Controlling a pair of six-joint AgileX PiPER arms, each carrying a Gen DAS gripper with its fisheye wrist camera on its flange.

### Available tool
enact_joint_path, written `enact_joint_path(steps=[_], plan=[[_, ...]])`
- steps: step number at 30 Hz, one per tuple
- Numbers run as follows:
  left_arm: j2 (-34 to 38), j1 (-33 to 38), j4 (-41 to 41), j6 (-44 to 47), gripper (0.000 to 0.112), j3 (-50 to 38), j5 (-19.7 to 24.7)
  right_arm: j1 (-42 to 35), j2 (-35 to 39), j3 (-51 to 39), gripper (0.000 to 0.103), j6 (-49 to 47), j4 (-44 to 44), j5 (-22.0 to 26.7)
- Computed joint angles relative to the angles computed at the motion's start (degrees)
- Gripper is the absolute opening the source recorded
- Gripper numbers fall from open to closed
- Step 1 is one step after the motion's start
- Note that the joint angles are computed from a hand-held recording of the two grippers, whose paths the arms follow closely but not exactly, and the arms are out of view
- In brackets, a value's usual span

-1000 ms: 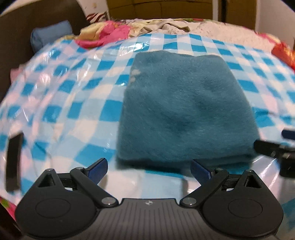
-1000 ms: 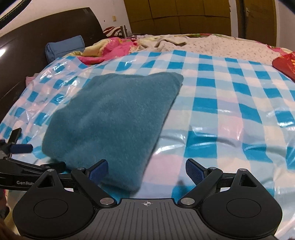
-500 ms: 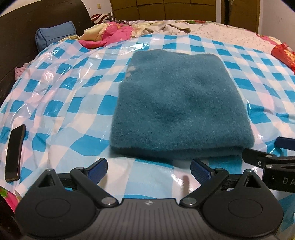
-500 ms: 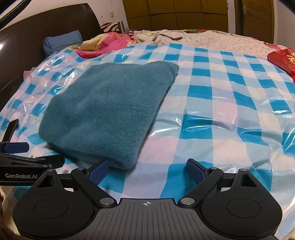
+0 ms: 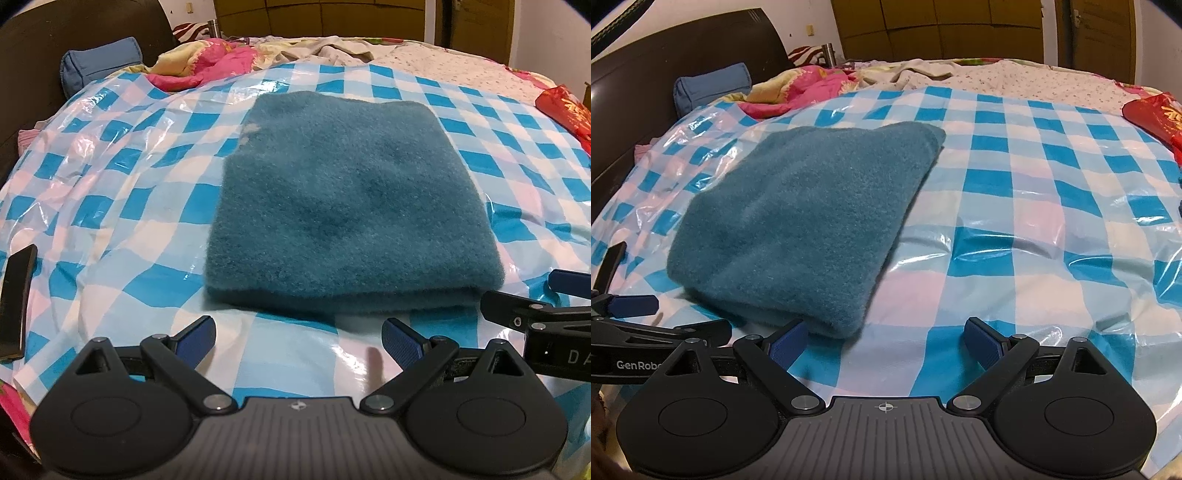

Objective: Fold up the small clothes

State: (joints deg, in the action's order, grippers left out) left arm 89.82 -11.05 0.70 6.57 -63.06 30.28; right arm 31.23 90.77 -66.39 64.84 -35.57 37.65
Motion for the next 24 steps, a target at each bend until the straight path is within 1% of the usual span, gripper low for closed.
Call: enact_joint_path(steps=[5, 24], plan=[[-0.1, 1.03, -3.33, 2.77, 0.103, 0.05, 0.2, 0.49, 0.29, -0.45, 0.093, 0.41, -0.43, 0.86], [0.05, 1.59, -5.7, 4.38, 0.103, -0.16, 0.84, 0.82, 0.98, -0.57, 0.093, 1.45, -1.28, 1.94]])
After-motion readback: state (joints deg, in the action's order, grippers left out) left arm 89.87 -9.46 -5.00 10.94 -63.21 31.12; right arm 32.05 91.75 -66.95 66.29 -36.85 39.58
